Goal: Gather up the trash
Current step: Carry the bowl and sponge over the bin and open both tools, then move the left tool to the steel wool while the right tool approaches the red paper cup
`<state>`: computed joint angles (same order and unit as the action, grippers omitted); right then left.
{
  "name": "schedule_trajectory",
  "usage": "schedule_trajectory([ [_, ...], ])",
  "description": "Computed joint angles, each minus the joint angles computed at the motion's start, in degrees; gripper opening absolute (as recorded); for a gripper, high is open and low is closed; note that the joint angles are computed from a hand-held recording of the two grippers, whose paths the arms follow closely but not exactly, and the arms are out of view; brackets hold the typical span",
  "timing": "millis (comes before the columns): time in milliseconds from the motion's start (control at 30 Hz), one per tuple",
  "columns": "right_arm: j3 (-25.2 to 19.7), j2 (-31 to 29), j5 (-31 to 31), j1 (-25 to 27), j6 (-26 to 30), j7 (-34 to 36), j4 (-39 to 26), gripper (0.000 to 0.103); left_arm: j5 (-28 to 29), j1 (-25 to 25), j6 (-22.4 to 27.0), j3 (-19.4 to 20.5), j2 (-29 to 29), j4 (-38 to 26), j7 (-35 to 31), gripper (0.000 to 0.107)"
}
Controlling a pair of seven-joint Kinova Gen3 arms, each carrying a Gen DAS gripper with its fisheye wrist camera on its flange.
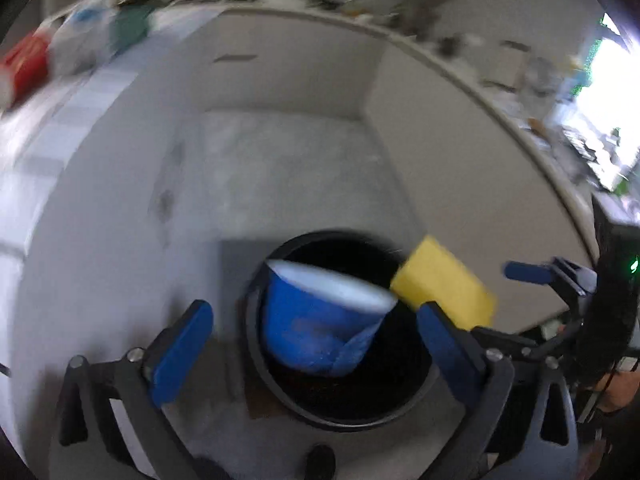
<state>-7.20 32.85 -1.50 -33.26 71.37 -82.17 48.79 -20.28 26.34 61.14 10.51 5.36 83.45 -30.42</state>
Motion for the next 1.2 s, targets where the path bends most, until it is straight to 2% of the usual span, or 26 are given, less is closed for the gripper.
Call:
schedule_trajectory([
  [67,0.3,2.8,-0.6,1.0,2.2,-0.2,-1.8,0.103,-2.2,0.9,1.6,0.0,0.4,0.2,3.4,0.103],
  [167,1.3,4.0,-0.3,1.8,2.1,-1.7,-1.1,0.103,-6.1,3.2,6.2,0.4,2.3,-1.6,7.1,0.103],
  [333,1.0,1.8,-0.7,2.8,-1.2,-3.2,2.2,0.103,-9.9,6.9,11.3,-0.1,4.3,-4.3,10.4,0.103],
  [667,0.7,0.6,-1.2,3.3,-1.2,-5.0,-0.2,0.103,-11.9,8.7,13.8,-1.1,5.6,-8.3,9.6,0.103],
  [900,1.0,-3.1,-0.5,2.8,-3.4,-7.8,0.7,0.103,-14.8,11.3,18.1,-0.7,5.0,-12.6,9.0,0.103],
  [1067,0.8,-5.5,-0.9,2.5,-5.5,-11.0,0.6,0.103,-18.5,13.1,22.8,0.1,3.0,-14.0,11.2,0.103],
  [1200,0.9,-4.2,-0.2,0.6,-0.8,-13.2,-5.6,0.103,-21.7,13.9,26.8,1.4,1.0,-12.9,14.9,0.103],
])
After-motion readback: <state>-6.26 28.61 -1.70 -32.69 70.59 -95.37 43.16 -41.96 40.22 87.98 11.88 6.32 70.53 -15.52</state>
